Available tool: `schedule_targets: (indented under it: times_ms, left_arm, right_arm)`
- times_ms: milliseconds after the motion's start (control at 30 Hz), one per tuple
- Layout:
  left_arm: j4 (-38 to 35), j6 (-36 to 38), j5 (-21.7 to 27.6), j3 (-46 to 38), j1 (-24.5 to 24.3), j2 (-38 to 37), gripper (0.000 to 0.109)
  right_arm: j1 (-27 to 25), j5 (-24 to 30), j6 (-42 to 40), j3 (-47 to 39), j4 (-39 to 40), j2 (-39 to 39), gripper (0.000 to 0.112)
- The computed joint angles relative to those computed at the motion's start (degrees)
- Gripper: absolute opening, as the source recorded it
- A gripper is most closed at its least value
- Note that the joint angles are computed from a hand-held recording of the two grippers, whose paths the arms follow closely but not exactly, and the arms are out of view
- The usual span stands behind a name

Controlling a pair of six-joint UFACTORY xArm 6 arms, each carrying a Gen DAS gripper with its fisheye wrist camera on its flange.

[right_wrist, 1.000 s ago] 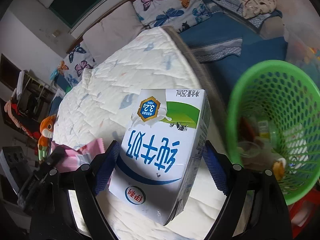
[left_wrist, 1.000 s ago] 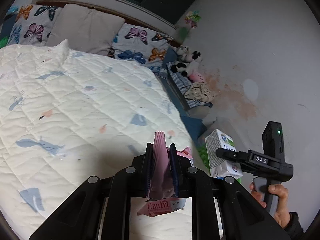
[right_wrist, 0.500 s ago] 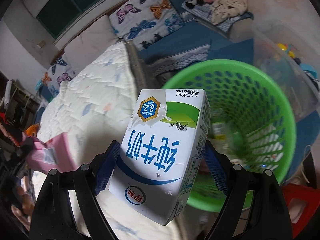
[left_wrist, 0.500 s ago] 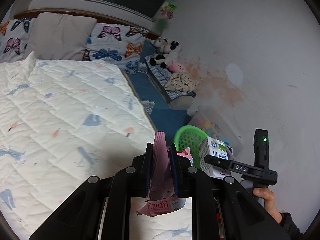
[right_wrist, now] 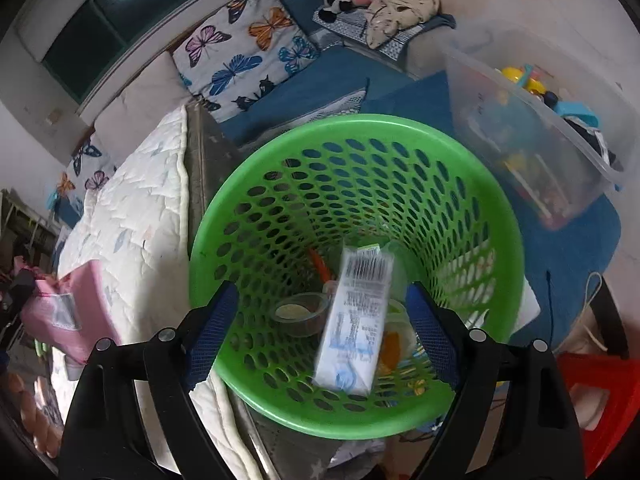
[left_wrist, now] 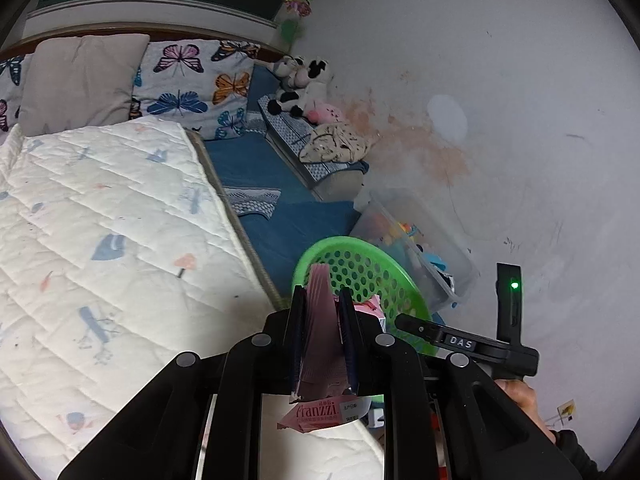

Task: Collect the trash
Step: 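Carry the milk carton over the green basket and open the right gripper, then lower the pink packet into the green basket and open the left gripper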

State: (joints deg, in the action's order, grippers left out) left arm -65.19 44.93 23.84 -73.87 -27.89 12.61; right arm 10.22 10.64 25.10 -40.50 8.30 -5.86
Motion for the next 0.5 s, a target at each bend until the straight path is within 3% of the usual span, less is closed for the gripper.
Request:
schedule_targets:
  times_ms: [233, 500]
  left_arm:
    - [4.24, -4.35, -0.97, -3.70, -3.10, 4.07, 0.017]
    - [8.09, -8.59, -0.85, -7.81, -5.35, 8.74, 0.017]
  right_arm:
    - [-0.59, -1.15, -4.03, 4.26, 2.83, -4.70, 0.085]
    - [-1.82, -1.91, 6.90, 8.39, -14.43, -9.36, 0.085]
